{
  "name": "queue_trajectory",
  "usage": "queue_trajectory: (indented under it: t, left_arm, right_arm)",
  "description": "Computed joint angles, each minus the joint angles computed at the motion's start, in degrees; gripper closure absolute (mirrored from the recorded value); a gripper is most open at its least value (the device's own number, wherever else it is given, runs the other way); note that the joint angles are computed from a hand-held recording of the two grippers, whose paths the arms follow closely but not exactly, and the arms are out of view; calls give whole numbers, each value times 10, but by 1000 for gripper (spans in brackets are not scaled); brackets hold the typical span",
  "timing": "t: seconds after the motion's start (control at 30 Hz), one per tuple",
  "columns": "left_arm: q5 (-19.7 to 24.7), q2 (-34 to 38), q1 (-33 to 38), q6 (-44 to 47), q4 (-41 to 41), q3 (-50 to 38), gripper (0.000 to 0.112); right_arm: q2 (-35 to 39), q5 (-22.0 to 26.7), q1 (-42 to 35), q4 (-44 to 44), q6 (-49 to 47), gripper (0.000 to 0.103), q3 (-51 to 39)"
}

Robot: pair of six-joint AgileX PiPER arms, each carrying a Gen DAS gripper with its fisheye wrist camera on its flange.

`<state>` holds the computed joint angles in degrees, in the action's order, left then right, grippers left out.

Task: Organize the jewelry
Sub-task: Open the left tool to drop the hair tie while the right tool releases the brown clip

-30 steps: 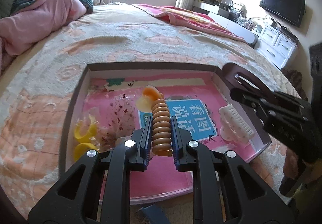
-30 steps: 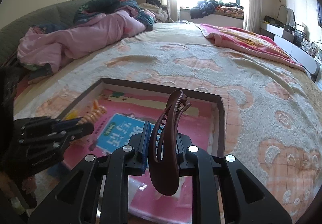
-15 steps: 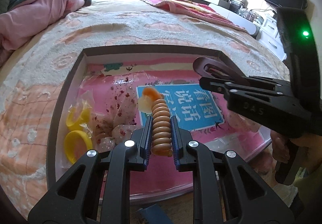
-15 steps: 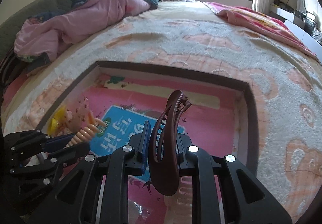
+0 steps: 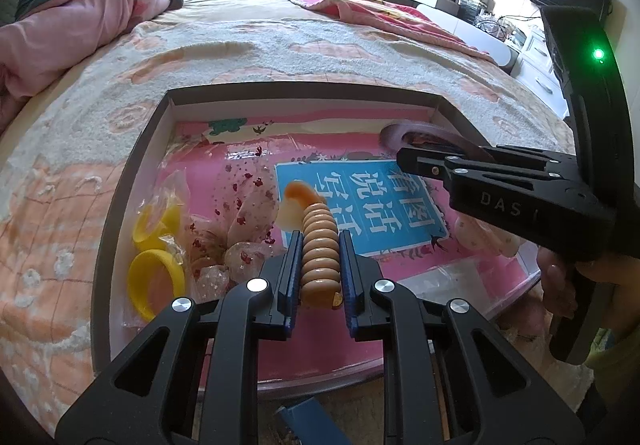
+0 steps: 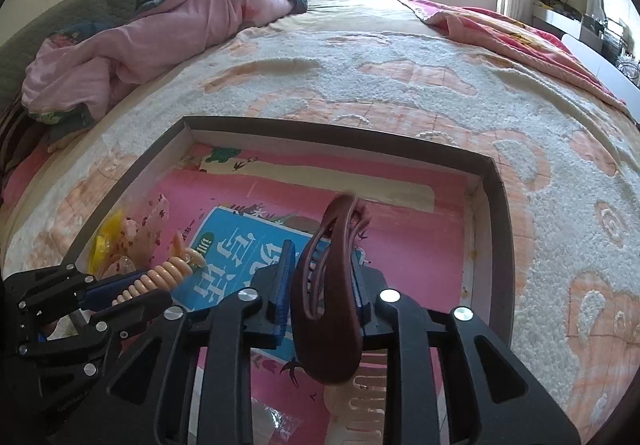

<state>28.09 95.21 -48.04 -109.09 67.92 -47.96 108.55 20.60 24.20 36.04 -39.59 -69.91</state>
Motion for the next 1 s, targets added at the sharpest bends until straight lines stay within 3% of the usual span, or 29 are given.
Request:
queue_trajectory:
  t: [0.23,0.37,0.47,0.6,1.0]
  left_arm:
    - [7,-4,-5,-6,4,3,101]
    - [11,-10,-9,-3,-2,4,101]
    - [18,-16,-13,2,-12,3,98]
    - [28,-28,-21,-2,-10,6,90]
    - [76,-68,-58,-22,-8,14,68]
  right_arm:
    - [-26,-11,-11,67,-67,69,32]
    - [-50,-19,-21,118,-114,54,61]
    - [-77,-33,-27,151,-152,50,92]
    - [-119,-48,-38,242,-243,36,139]
    - [-210,-57,-62,416,-421,23,228]
